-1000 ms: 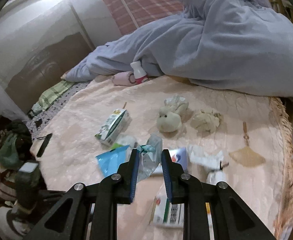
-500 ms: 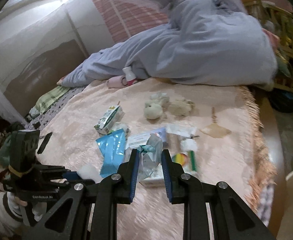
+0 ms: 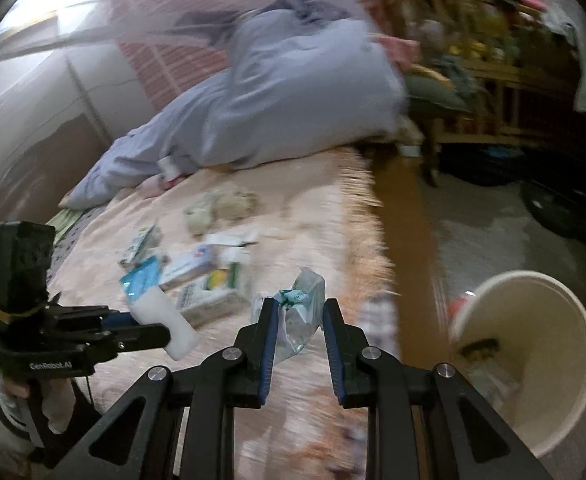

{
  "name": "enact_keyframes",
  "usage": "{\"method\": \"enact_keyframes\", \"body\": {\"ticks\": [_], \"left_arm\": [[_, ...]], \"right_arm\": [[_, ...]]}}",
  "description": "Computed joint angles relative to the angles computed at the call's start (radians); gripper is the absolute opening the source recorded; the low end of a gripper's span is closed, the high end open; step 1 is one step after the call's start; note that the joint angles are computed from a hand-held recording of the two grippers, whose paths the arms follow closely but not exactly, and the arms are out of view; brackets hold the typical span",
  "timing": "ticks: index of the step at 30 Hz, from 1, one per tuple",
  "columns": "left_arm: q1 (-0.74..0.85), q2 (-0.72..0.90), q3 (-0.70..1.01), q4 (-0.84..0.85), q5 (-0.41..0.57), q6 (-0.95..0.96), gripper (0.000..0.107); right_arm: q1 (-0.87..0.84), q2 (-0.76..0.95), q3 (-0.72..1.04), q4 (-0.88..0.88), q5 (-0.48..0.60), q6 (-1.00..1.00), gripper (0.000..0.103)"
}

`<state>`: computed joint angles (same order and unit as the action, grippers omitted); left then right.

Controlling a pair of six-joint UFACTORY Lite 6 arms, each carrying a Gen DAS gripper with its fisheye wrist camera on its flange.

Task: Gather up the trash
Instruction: 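Carry the wrapper and foam block over the cream bucket and open both tools, then withdraw both open tools from the bucket back over the bed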

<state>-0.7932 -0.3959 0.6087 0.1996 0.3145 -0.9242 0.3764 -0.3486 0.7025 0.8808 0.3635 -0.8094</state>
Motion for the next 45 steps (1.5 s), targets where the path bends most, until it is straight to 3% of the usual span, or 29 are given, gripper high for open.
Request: {"method": "enact_keyframes", "body": {"ticks": [5,8,15,21,25,28,37,45], "left_arm": [[-0.03,0.257,0.187,-0.046,-0.073,0.055,0.03],[-0.032,0.399,0.314,-0.165,-0.095,0.186,0.03],[-0.046,0.701,0.614,-0.532,-0.092,0.557,0.031],[-0.07,0.937,0.877,-0.694,-0.048,0.694,0.036],[-0.085,1.053,1.015,-0.645,-0.049,0.619,0.05],[-0.086,1.093,1.06,-0.661,-0.038,0.631,0.054],[-0.072,1.019,0.954,-0.549,-0.052,0.521,0.054],[-0.089,0.861,0.768,-0.176,-0.079,0.147,0.054]], "right_arm": [[-0.261,-0.058,-0.056,0.064,0.1,-0.164,0.022],[-0.406,-0.05,-0.069,0.121,0.16,-0.276,0.022],[-0.631,0.057,-0.07,0.194,0.155,-0.45,0.022],[-0.759,0.19,-0.049,0.316,0.15,-0.599,0.022],[-0.799,0.246,-0.022,0.342,0.092,-0.603,0.026],[-0.843,0.283,0.006,0.369,0.105,-0.61,0.052],[-0.82,0.268,-0.012,0.344,0.113,-0.603,0.053],[-0.78,0.246,-0.033,0.367,0.119,-0.607,0.053]]}}
